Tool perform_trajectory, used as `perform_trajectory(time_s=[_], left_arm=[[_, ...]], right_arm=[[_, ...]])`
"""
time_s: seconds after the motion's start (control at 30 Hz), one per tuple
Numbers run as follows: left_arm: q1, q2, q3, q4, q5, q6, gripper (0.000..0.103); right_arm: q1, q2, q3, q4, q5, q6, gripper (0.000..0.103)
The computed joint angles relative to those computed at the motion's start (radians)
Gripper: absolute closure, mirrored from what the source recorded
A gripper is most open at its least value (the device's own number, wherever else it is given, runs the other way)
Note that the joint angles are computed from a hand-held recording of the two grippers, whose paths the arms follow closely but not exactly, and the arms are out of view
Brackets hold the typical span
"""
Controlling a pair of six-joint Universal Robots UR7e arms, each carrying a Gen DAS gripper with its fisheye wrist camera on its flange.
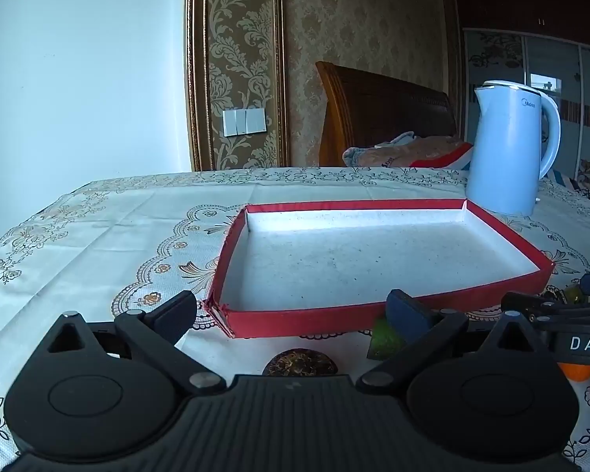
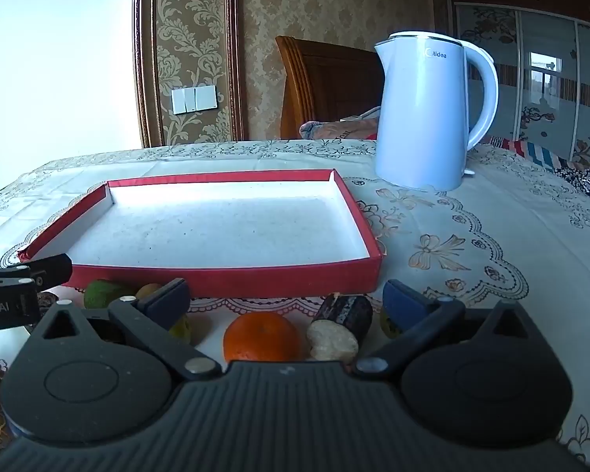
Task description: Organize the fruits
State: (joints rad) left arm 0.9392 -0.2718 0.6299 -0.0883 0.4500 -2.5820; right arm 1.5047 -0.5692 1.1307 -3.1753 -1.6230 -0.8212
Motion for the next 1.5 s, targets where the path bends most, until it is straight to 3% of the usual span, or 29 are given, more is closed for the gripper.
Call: perform_trajectory(time_s=[0.1, 0.23, 0.33, 0.43, 0.57, 0.63, 0.77, 0.9, 1.2, 1.5], left_arm=[[0.002, 0.008, -0.017, 0.007, 0.001, -0.013, 0.000], [-0.001, -0.045, 0.079, -0.096, 0.010, -0.010, 0.000], [0.006, -0.039, 0.065, -0.038, 0.024, -0.061, 0.000], [0.010, -0.012, 0.008, 0.031, 0.023, -0.108, 0.000], [0.010, -0.063, 0.114, -0.105, 0.035, -0.080, 0.000], [0.010, -0.066, 0.118, -0.110, 0.030, -0.093, 0.000], [0.012, -0.068, 0.114, -0.098, 0.038, -0.110, 0.000], [0.013, -0.067, 0.115, -0.108, 0.030, -0.097, 0.000], [0.015, -0.036, 0.043, 0.018, 0.033, -0.169, 0.000], [0.015, -0.013, -0.005, 0.098, 0.043, -0.193, 0.000]], right_arm=[[-0.002, 0.002, 0.005, -0.012, 0.012, -0.008, 0.000], [-0.003, -0.022, 0.034, 0.007, 0.044, -0.058, 0.000], [0.004, -0.015, 0.045, -0.022, 0.040, -0.109, 0.000], [0.000, -0.010, 0.065, -0.103, 0.052, -0.105, 0.000], [0.014, 0.010, 0.067, -0.186, 0.000, -0.154, 0.000], [0.016, -0.002, 0.081, -0.155, 0.008, -0.188, 0.000], [0.004, -0.020, 0.100, -0.155, 0.053, -0.149, 0.000], [0.004, -0.017, 0.071, -0.094, 0.027, -0.110, 0.000], [0.006, -0.020, 0.084, -0.074, 0.043, -0.173, 0.000], [0.006, -0.022, 0.082, -0.079, 0.037, -0.142, 0.000]])
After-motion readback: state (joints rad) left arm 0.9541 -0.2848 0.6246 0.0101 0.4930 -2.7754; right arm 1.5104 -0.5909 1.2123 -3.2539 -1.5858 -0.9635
